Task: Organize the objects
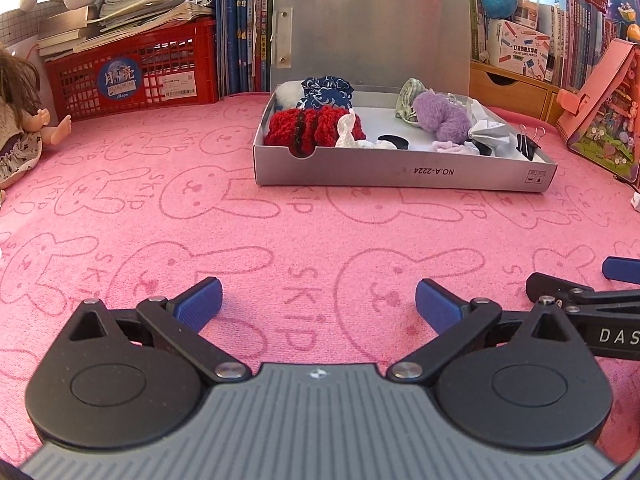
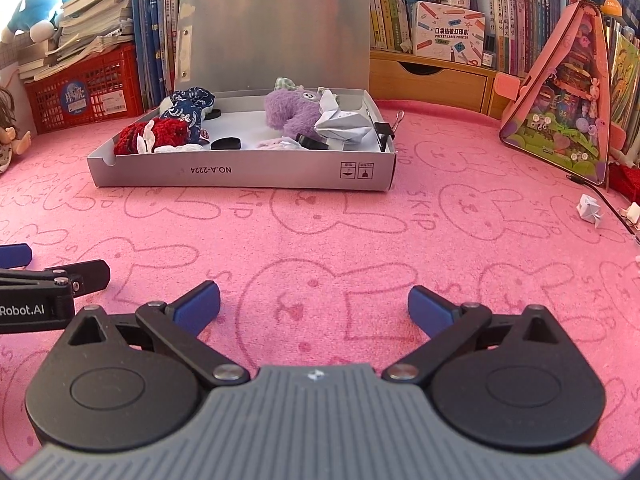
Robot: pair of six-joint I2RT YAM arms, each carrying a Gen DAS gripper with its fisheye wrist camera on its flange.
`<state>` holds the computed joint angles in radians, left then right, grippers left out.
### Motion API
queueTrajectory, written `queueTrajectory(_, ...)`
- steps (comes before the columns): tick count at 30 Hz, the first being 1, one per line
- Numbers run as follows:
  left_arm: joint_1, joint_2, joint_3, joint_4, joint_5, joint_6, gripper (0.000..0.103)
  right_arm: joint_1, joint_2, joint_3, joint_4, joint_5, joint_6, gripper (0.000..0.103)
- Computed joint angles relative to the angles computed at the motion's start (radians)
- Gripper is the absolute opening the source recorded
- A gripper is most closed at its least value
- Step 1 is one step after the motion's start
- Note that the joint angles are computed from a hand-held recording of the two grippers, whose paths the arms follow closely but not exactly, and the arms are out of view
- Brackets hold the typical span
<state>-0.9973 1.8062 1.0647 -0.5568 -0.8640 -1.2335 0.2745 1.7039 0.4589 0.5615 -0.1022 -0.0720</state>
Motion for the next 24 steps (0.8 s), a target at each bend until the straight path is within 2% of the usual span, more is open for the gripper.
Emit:
queueTrajectory(3,0.002,0.016,0.023,-0.026,0.002,0.001,0.103,-0.005,0.001,0.003,-0.006,-0.009,0.004,0.103)
queueTrajectory(24,0.006,0.021,0.026,-0.028,0.001,-0.006,0.103,-0.008,0.002,0.005,-0.007,-0.011,0.002,0.103)
